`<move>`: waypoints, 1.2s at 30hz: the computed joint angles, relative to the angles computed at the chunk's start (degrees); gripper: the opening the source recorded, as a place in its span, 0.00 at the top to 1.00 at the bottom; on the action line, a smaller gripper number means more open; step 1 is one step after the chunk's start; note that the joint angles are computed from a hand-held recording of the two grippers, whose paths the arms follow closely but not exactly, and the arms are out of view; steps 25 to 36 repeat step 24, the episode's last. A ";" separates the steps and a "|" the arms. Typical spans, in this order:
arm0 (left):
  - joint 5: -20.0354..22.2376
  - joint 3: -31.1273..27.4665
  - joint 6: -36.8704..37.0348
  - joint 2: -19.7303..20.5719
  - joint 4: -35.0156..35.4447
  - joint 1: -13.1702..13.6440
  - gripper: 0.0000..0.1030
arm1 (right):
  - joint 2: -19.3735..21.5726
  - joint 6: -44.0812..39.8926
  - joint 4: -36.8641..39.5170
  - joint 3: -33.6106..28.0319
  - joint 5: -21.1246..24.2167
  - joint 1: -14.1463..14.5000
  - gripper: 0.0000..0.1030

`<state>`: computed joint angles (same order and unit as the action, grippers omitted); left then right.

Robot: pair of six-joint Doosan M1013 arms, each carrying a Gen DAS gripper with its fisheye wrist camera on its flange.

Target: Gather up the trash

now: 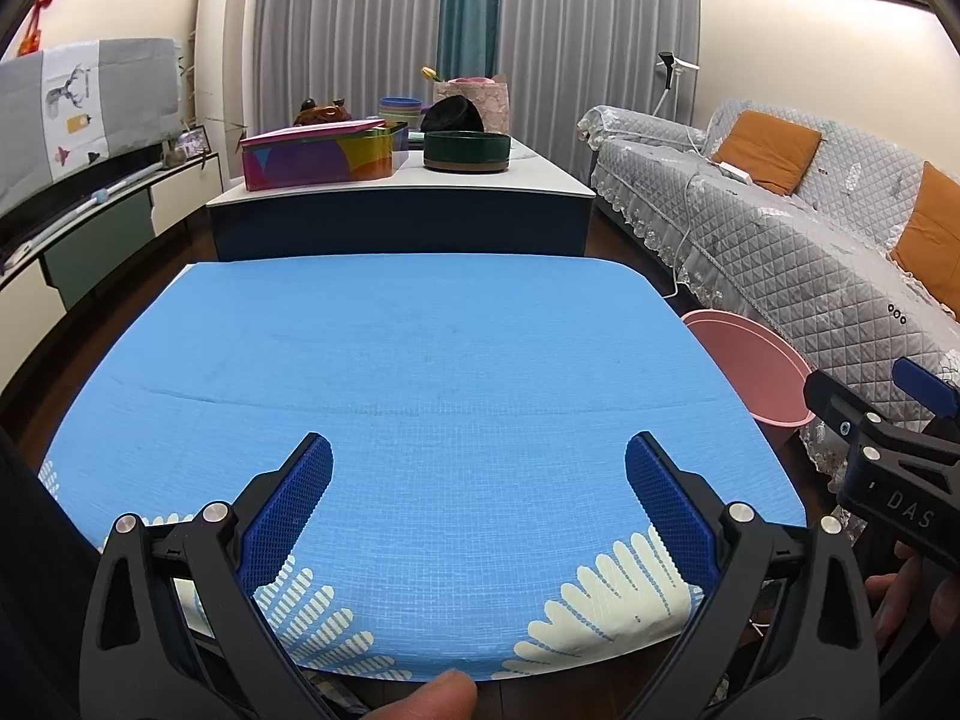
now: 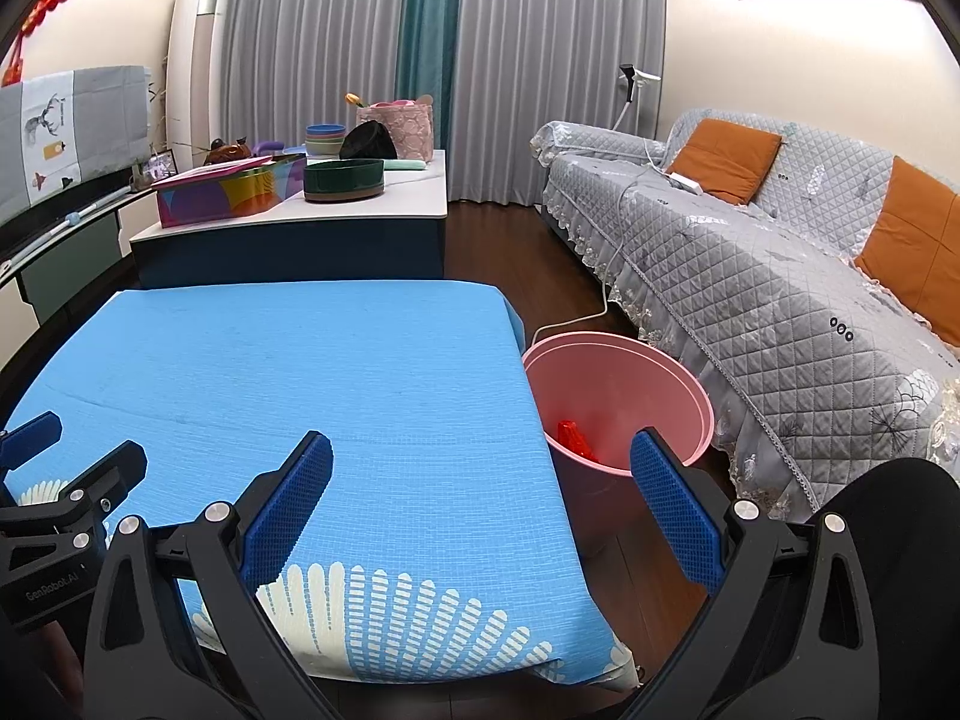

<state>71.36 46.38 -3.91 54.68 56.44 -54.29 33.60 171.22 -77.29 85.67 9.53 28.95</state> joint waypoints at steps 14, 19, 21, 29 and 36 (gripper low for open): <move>-0.31 0.16 1.09 -0.13 -0.56 0.14 0.08 | 0.08 -0.12 0.05 -0.02 0.05 -0.11 0.05; 0.12 -0.02 1.21 -0.06 -1.04 0.30 0.08 | 0.07 -0.16 0.09 0.00 0.02 -0.11 0.05; 0.03 -0.21 1.48 0.04 -1.58 0.40 0.08 | 0.05 -0.19 0.12 0.01 0.02 -0.10 0.05; -0.01 -0.44 1.85 0.19 -1.82 0.43 0.08 | 0.07 0.08 -0.13 0.01 0.02 -0.11 0.05; -0.01 -0.44 1.85 0.19 -1.82 0.43 0.08 | 0.07 0.08 -0.13 0.01 0.02 -0.11 0.05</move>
